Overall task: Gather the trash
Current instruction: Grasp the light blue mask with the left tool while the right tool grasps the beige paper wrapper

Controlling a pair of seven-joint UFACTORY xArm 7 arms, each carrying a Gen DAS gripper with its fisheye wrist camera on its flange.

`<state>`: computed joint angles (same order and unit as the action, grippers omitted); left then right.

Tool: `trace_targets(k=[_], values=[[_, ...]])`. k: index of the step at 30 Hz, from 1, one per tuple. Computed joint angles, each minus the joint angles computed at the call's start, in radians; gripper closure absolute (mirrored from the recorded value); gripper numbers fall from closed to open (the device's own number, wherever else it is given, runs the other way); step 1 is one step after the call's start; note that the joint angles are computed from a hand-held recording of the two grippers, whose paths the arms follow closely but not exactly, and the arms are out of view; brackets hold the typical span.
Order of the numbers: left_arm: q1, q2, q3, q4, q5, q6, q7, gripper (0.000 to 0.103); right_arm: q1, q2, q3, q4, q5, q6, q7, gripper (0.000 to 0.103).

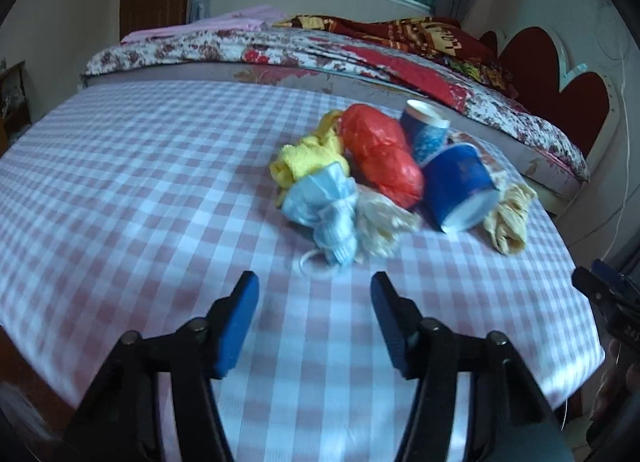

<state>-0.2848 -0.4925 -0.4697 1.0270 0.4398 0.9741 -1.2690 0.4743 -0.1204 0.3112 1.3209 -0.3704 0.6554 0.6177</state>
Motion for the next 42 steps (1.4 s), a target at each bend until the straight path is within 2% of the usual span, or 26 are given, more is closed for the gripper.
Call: trace_targets(k=[4, 8, 12, 14, 16, 17, 19, 21, 24, 30, 42], values=[[0.004, 0.000, 0.038, -0.037, -0.018, -0.071, 0.001, 0.048, 0.017, 0.113, -0.005, 0.114, -0.029, 0.038, 0.004, 0.026], [0.009, 0.012, 0.063, -0.056, -0.043, -0.138, 0.014, 0.054, 0.057, 0.216, -0.040, 0.226, -0.008, 0.079, 0.006, 0.026], [0.012, 0.047, 0.073, -0.043, -0.060, -0.173, 0.032, 0.054, 0.094, 0.303, -0.076, 0.328, 0.026, 0.138, 0.010, 0.027], [0.015, 0.065, 0.076, -0.030, -0.061, -0.184, 0.035, 0.058, 0.108, 0.331, -0.092, 0.363, 0.039, 0.156, 0.004, 0.035], [0.014, 0.077, 0.083, -0.023, -0.066, -0.197, 0.037, 0.066, 0.117, 0.351, -0.100, 0.385, 0.060, 0.171, -0.018, 0.048], [0.014, 0.080, 0.085, -0.023, -0.067, -0.201, 0.036, 0.073, 0.121, 0.357, -0.104, 0.392, 0.067, 0.175, -0.026, 0.052], [0.010, 0.078, 0.093, -0.029, -0.073, -0.214, 0.040, 0.078, 0.124, 0.352, -0.111, 0.386, 0.081, 0.168, -0.037, 0.064], [0.014, 0.056, 0.084, -0.041, -0.059, -0.209, 0.035, 0.080, 0.126, 0.337, -0.113, 0.364, 0.087, 0.153, -0.050, 0.071], [0.017, 0.026, 0.068, -0.055, -0.049, -0.193, 0.029, 0.081, 0.121, 0.307, -0.111, 0.322, 0.090, 0.130, -0.070, 0.075], [0.021, -0.018, 0.048, -0.071, -0.054, -0.154, 0.035, 0.081, 0.111, 0.244, -0.099, 0.245, 0.069, 0.080, -0.063, 0.076], [0.033, -0.007, -0.026, 0.018, 0.012, -0.041, 0.049, 0.081, 0.082, 0.132, -0.063, 0.159, 0.025, 0.032, -0.077, 0.076]])
